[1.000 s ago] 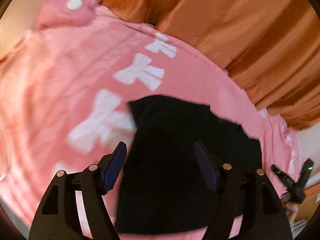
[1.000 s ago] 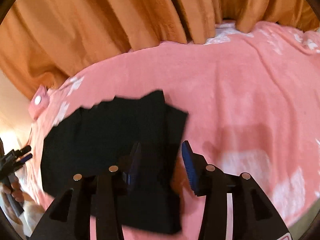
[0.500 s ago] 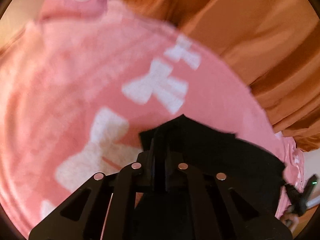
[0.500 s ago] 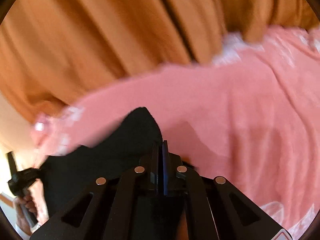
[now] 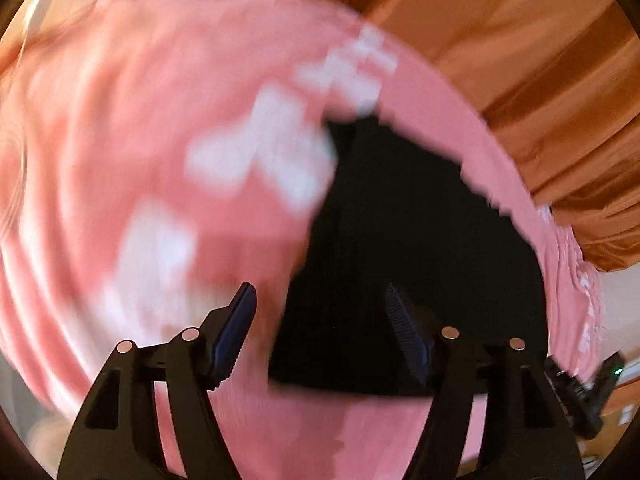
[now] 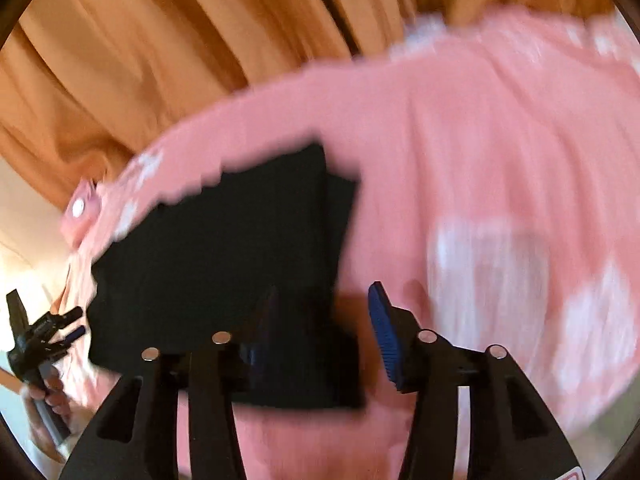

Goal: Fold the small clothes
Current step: 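Press the folded shirt flat with the left gripper while the right gripper grasps its edge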

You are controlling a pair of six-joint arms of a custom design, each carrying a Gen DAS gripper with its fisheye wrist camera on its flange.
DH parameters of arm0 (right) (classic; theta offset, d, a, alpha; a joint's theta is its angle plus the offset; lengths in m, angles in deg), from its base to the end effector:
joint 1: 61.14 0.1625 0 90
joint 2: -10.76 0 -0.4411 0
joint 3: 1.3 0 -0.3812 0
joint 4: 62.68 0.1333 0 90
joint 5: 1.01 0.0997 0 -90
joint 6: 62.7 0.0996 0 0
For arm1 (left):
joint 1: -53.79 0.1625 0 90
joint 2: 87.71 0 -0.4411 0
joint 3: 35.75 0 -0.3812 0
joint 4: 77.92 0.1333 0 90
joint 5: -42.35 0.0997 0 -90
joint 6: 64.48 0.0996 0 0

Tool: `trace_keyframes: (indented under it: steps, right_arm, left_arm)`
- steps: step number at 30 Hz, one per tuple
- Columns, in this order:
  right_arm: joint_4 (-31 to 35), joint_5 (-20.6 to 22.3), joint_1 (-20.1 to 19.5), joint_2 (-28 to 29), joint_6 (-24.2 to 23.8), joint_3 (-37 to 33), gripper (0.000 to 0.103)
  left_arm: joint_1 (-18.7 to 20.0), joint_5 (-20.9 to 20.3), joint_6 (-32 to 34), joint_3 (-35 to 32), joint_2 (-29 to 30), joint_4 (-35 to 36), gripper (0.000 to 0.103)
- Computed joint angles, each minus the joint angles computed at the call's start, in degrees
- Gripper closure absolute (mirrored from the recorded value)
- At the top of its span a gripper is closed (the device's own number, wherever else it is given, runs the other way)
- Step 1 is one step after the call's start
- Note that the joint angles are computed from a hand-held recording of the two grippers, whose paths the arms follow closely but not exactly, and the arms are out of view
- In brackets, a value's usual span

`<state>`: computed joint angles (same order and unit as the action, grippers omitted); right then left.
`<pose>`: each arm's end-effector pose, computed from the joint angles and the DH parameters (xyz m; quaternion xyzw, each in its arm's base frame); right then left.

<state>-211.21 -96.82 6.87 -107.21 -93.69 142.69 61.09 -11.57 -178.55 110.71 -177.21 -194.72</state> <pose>0.0120 -0.2993 0.3549 0.0611 -0.9569 0.2285 0.1682 -0.2310 -0.2231 0.1643 -0.1706 0.9057 -0.3319 0.2011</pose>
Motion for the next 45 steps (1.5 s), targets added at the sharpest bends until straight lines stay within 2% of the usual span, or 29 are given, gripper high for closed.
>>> trace_keyframes:
  steps: [2, 3, 4, 5, 6, 8, 10, 11, 13, 15, 16, 18, 19, 21, 23, 24, 25, 27, 28, 29, 30, 32, 35, 37, 38, 40, 42, 44, 45]
  right_arm:
    - [-0.15, 1.32, -2.56, -1.65, -1.32, 3.11, 0.055]
    - [-2.74, 0.67, -1.58, -1.71, -2.60, 4.24, 0.056]
    - [-2.93, -0.54, -0.09, -1.11, -2.17, 4.42, 0.073]
    - [-0.72, 0.66, 0.28, -0.78, -1.29, 3.46, 0.092]
    - [1.21, 1.81, 0.12, -1.27, -0.37, 2.74, 0.092]
    - [2.87, 2.63, 1.61, -3.33, 0.72, 1.29, 0.094]
    - [4.89, 2.93, 1.79, -6.87, -0.60, 0.75, 0.095]
    - [6.42, 2.40, 1.12, -8.04, -1.69, 0.54, 0.095]
    - [4.98, -0.91, -0.39, -7.67, -3.78, 1.65, 0.095]
    - [2.44, -6.19, -0.81, -3.31, -3.32, 2.87, 0.094]
    - [0.50, -5.72, -0.81, -3.16, -2.41, 3.84, 0.093]
    - [-0.31, -8.93, 2.45, -2.13, -0.44, 3.85, 0.084]
    - [-0.47, -10.19, 3.70, -2.73, 0.66, 3.99, 0.081]
    - [0.40, -10.84, 4.60, -5.84, -0.82, 4.53, 0.080]
    - [-1.16, -12.45, 5.86, -8.68, -2.78, 5.46, 0.080]
    - [-2.12, -12.65, 6.08, -10.10, -3.76, 5.83, 0.079]
    - [-2.41, -12.10, 5.97, -11.34, -4.11, 5.87, 0.077]
    - [-2.09, -10.23, 6.06, -11.16, -3.27, 4.66, 0.076]
    - [-3.75, -10.60, 8.24, -7.95, -1.81, 3.81, 0.076]
    - [-3.15, -10.47, 8.88, -7.07, -1.67, 2.93, 0.076]
    - [-4.03, -11.37, 11.28, -4.36, -0.13, 2.26, 0.076]
    - [-4.86, -10.41, 16.12, 1.15, 2.74, 0.56, 0.080]
    - [-8.23, -11.11, 24.06, 9.96, 4.78, -1.23, 0.082]
    - [-10.87, -11.83, 29.05, 17.24, 5.43, -2.37, 0.082]
    - [-12.58, -12.10, 30.35, 20.04, 5.70, -2.56, 0.082]
    - [-14.52, -12.38, 31.73, 25.73, 5.57, -3.33, 0.082]
    - [-16.39, -15.81, 31.58, 32.97, 5.92, -4.11, 0.082]
    - [-20.33, -15.73, 30.83, 35.21, 3.21, -3.54, 0.083]
    - [-20.72, -17.22, 31.68, 35.80, 2.92, -3.63, 0.083]
  left_arm:
    - [-3.02, 2.05, -3.13, 1.04, 1.80, 1.26, 0.038]
    - [-2.20, 1.18, -3.06, -0.55, 3.61, 2.69, 0.040]
    - [-1.28, 1.26, -2.27, -1.06, 4.14, 2.39, 0.058]
    - [-0.57, 1.38, -0.68, -0.92, 3.99, -0.32, 0.077]
    - [0.27, 0.59, 0.63, -0.66, 3.22, -2.86, 0.097]
    - [-0.51, -0.14, -1.29, -1.06, 0.73, -0.76, 0.098]
    - [-3.37, -1.27, -4.22, -2.44, -1.33, 6.37, 0.100]
    - [-5.16, -2.82, -6.00, -2.44, -2.44, 9.36, 0.100]
    - [-6.19, -6.72, -9.08, -1.10, -2.97, 11.60, 0.103]
    - [-5.36, -8.67, -7.36, -0.99, -0.20, 12.23, 0.103]
    - [-5.06, -8.86, -6.61, -1.62, 1.16, 11.18, 0.103]
    - [-5.45, -7.79, -5.24, -0.37, 1.04, 5.30, 0.103]
    - [-6.02, -7.43, -5.63, -0.62, 1.35, 5.15, 0.103]
    - [-7.89, -6.33, -5.68, -2.21, 2.36, 7.58, 0.103]
    - [-9.03, -5.76, -5.27, -4.42, 3.50, 11.13, 0.099]
    - [-9.45, -5.46, -5.64, -5.24, 3.82, 12.56, 0.086]
    - [-9.75, -4.80, -6.25, -5.95, 4.04, 13.77, 0.063]
    - [-9.64, -1.66, -8.02, -6.54, 4.24, 14.89, 0.041]
    - [-8.39, -0.12, -6.77, -6.15, 4.24, 13.70, 0.041]
    - [-7.56, 0.07, -5.88, -5.93, 3.34, 13.87, 0.041]
    - [-5.11, 1.02, -3.84, -6.36, 3.65, 12.99, 0.041]
    - [-1.66, 3.58, -1.47, -6.21, 3.96, 10.56, 0.041]
    - [4.94, 5.29, 2.58, -3.77, 3.72, -0.44, 0.041]
    - [7.68, 5.95, 3.92, -2.06, 3.85, -7.22, 0.041]
    - [8.74, 6.18, 3.08, -1.78, 4.31, -8.54, 0.041]
    - [9.12, 7.53, 3.87, -0.86, 5.25, -11.45, 0.034]
    - [8.90, 8.25, 4.09, -0.67, 5.90, -12.19, 0.032]
    - [8.50, 7.98, 4.36, -0.84, 5.67, -11.52, 0.032]
    - [8.13, 7.66, 4.45, -0.54, 5.01, -11.85, 0.032]
